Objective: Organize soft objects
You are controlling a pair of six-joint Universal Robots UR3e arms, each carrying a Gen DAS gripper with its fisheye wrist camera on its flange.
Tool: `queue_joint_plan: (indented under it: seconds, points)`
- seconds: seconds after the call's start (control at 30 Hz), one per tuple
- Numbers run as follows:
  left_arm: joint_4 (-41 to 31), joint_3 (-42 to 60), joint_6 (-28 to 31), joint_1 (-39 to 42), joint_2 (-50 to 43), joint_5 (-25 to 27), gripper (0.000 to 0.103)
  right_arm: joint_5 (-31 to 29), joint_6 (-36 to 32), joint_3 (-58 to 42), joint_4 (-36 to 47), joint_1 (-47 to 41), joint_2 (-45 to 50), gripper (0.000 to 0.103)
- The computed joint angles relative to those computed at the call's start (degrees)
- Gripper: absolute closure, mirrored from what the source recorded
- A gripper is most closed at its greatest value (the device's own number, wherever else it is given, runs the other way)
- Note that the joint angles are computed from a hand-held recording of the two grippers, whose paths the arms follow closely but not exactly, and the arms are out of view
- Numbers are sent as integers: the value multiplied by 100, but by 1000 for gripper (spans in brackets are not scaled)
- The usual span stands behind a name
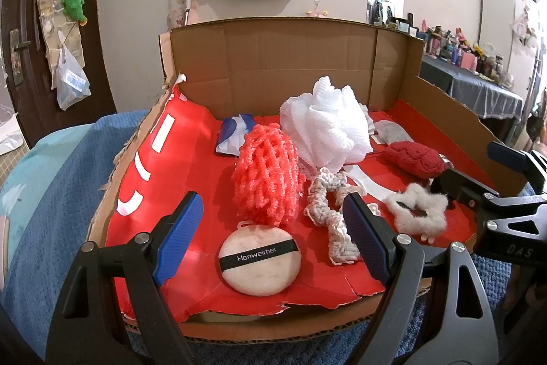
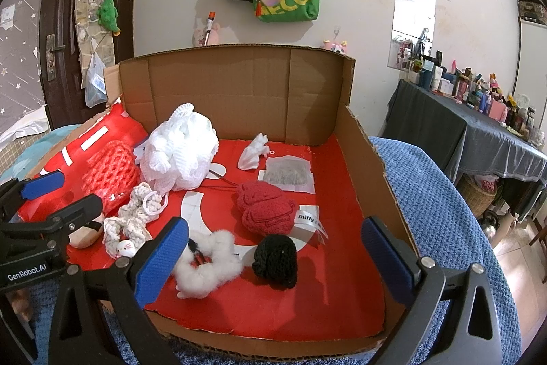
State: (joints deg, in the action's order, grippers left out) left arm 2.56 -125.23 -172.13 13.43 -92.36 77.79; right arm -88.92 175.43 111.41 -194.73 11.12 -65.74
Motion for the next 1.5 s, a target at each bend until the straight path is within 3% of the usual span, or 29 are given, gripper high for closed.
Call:
queue_joint_plan:
  seconds: [0.17, 0.33, 0.57, 0.67, 0.83, 1.0, 1.2, 1.5]
  points:
    - [75, -114, -35, 25, 165, 20, 19, 96, 58, 43, -5, -37, -49, 0]
    - [-523, -399, 36, 51, 1080, 73, 19, 493, 209, 500, 222, -193, -733, 0]
    - [-2408, -1027, 162, 497, 2951, -247, 19, 845, 185, 1538, 854, -357, -2067, 0]
    - [-2798, -1241, 186, 567, 3182, -225, 19, 743, 168, 1907, 1097, -334, -2379, 0]
    - [-2541, -1473, 82, 232, 2737, 181, 19, 124, 183, 1955, 1554, -20, -2164, 0]
    - [-2338, -1443, -94, -33, 2194, 442, 19, -117, 433, 1794, 1895, 2, -1860, 0]
    - [-1958, -1393, -339, -557, 1824, 1064, 14, -316, 459, 1515, 2094, 113, -1568, 0]
    - [-1802, -1440, -617, -890, 1757, 1517, 8, -411, 518, 1519, 2045, 155, -1470, 0]
